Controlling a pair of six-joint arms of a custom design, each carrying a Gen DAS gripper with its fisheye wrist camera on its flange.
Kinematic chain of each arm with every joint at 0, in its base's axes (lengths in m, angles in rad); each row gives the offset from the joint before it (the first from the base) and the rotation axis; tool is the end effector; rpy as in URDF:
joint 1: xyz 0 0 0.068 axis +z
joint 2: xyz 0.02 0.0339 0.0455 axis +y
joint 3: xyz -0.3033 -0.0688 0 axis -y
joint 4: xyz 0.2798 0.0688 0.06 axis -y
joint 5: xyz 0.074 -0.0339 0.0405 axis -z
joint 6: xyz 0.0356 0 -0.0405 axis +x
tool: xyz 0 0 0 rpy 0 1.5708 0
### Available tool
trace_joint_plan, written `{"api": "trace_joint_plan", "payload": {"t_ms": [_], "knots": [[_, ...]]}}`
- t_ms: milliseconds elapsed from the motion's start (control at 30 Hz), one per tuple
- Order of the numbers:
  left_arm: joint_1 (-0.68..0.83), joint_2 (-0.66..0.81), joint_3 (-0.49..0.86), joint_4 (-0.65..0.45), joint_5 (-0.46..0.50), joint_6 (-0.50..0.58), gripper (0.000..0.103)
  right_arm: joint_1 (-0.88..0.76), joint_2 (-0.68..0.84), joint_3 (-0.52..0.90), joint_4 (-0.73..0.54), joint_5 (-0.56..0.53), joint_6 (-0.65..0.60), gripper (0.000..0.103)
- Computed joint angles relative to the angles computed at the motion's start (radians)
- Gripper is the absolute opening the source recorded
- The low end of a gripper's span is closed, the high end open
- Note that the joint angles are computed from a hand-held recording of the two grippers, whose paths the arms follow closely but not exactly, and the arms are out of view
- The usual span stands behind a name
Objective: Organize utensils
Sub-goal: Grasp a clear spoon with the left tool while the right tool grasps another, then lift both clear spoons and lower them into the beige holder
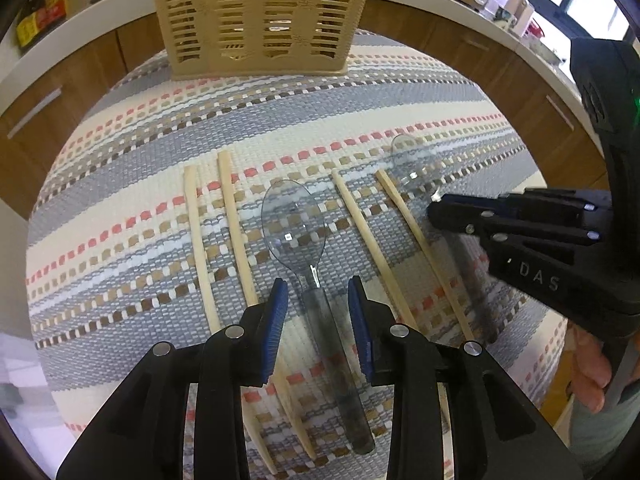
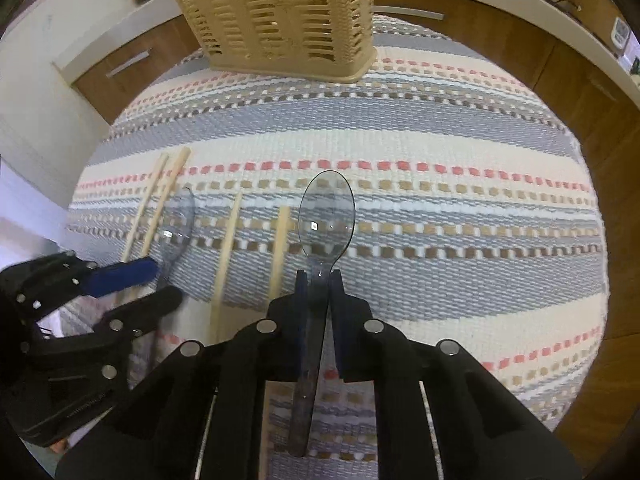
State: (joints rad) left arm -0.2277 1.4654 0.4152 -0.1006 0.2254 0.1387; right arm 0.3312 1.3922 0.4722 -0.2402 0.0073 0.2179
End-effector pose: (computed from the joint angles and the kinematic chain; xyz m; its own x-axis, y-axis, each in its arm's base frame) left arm 0.2161 -0.0582 0.1030 -0.8383 0.3326 -0.4321 0.4288 0.8916 -0.1457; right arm 0.2149 0.0736 0.1252 -0.9163 -0.0865 -0.3912 -0.1274 0.9886 0.0798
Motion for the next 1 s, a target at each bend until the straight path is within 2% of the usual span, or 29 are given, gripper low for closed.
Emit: {"api": "trace_joint_plan", "payload": {"t_ms": [267,333,400,467,633,800,900,1000], "knots": [[-0.093,0.009,0.006,-0.011,-0.103,-0.001,0.029,-0.052,-0.014,0.009,-0.062,-0.007,-0.062,0.009],[-0.15,0.019,0.009,-0.004,-0.178,-0.019,0.025,-0.045,-0.014,0.014,-0.074,0.007,-0.071,0.009],[-0.176,0.032,0.023,-0.012,-0.203,-0.041,0.022,-0.034,-0.019,0.012,-0.078,0.022,-0.081,0.009],[-0.188,0.034,0.029,-0.015,-0.223,-0.062,0.012,-0.024,-0.031,0.002,-0.073,0.035,-0.085,0.009],[-0.149,0.013,0.018,0.005,-0.164,-0.083,0.01,-0.04,-0.07,-0.012,-0.068,0.009,-0.074,0.003],[-0.073,-0.111,-0.002,-0.001,-0.102,-0.067,0.01,-0.075,-0.181,-0.008,-0.117,-0.02,-0.111,0.001],[-0.032,-0.194,0.005,-0.039,-0.063,-0.055,0.01,-0.092,-0.205,0.002,-0.129,-0.036,-0.124,0.001],[0.023,-0.255,0.009,-0.07,-0.018,-0.01,0.01,-0.172,-0.251,-0.015,-0.099,-0.12,-0.167,0.002]]}}
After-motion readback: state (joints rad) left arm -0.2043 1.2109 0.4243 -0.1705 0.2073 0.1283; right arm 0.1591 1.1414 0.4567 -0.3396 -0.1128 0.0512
